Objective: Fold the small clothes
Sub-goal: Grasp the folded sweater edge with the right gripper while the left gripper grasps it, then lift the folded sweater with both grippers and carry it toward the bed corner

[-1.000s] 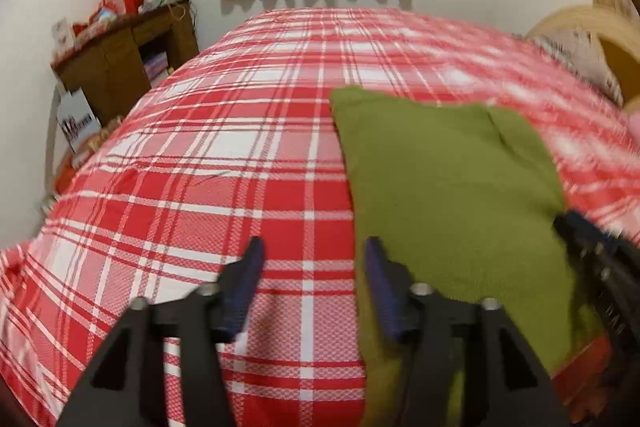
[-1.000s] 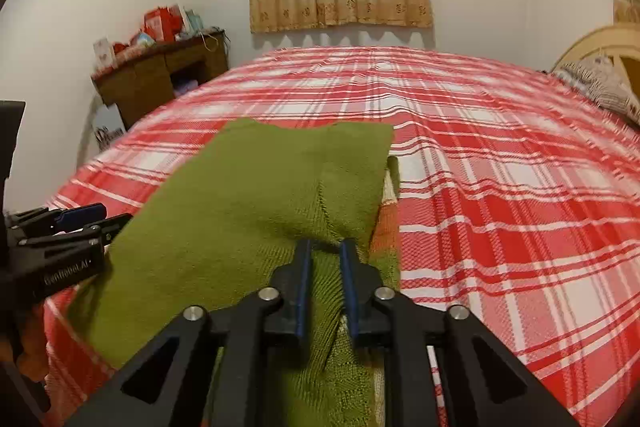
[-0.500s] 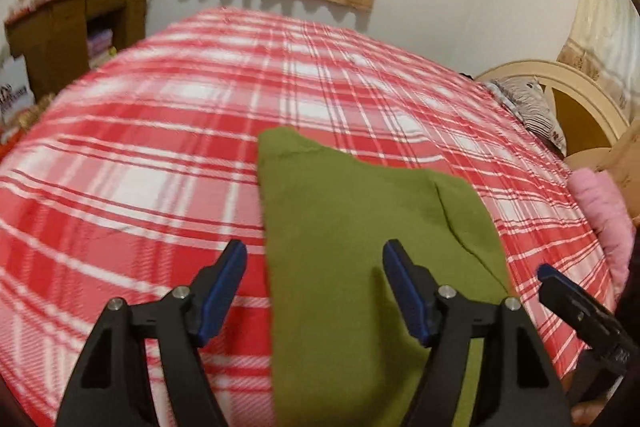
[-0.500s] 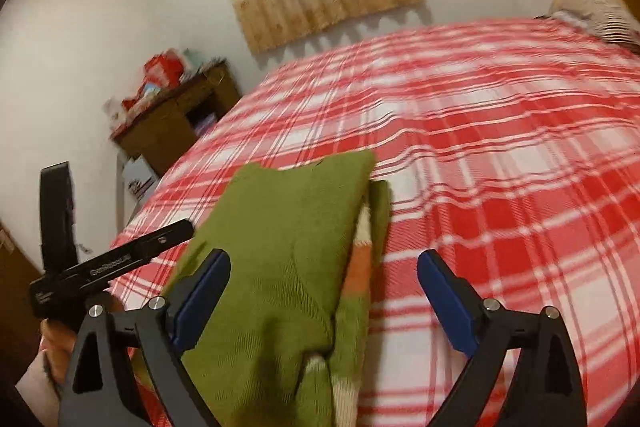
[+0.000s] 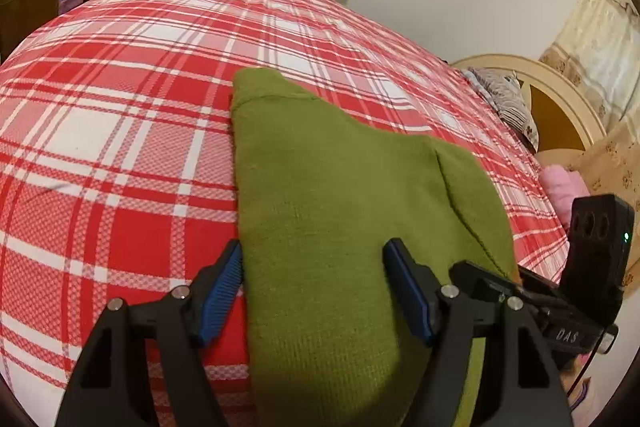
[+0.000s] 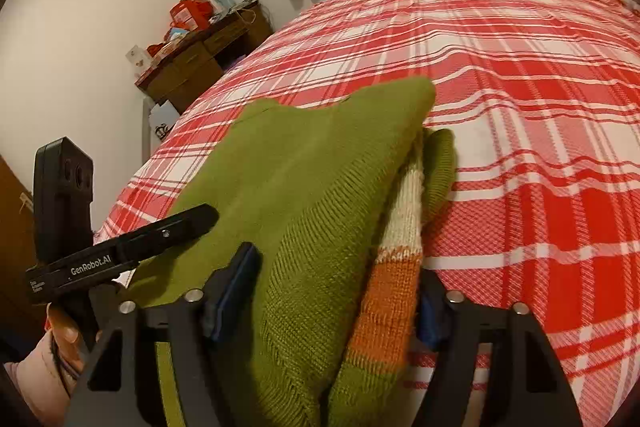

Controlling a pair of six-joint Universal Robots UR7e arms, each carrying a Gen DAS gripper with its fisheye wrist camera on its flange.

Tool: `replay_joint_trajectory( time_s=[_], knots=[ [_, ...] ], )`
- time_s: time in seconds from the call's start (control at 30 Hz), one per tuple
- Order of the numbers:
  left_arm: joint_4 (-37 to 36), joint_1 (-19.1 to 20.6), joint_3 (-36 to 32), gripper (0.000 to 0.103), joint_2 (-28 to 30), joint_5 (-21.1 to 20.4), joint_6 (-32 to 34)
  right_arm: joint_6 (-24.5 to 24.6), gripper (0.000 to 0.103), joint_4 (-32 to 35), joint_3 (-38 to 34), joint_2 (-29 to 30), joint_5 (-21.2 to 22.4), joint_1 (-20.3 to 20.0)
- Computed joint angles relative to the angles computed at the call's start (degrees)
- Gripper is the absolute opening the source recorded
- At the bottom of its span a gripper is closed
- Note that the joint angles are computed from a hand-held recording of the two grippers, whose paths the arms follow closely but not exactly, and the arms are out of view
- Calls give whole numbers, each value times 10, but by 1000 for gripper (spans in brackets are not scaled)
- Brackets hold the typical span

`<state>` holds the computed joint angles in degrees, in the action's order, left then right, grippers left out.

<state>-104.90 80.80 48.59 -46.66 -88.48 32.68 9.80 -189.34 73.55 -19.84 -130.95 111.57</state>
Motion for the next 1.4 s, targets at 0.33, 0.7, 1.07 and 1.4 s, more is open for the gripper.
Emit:
replay_joint_trajectory(
  time_s=[0.33, 0.7, 1.07, 1.4],
  knots=[
    [-68, -18, 62, 62, -23, 45, 39, 23, 53, 24, -11, 2, -10, 3],
    [-120, -54, 165, 35, -105, 145, 105, 98, 41, 27, 6, 1, -41, 58],
    [-107, -50, 224, 54, -173, 143, 145, 214, 45, -20, 121, -12, -52, 109],
    [-28, -25, 148, 74, -111, 89, 133, 218, 74, -207, 156, 13, -58, 91]
  ],
)
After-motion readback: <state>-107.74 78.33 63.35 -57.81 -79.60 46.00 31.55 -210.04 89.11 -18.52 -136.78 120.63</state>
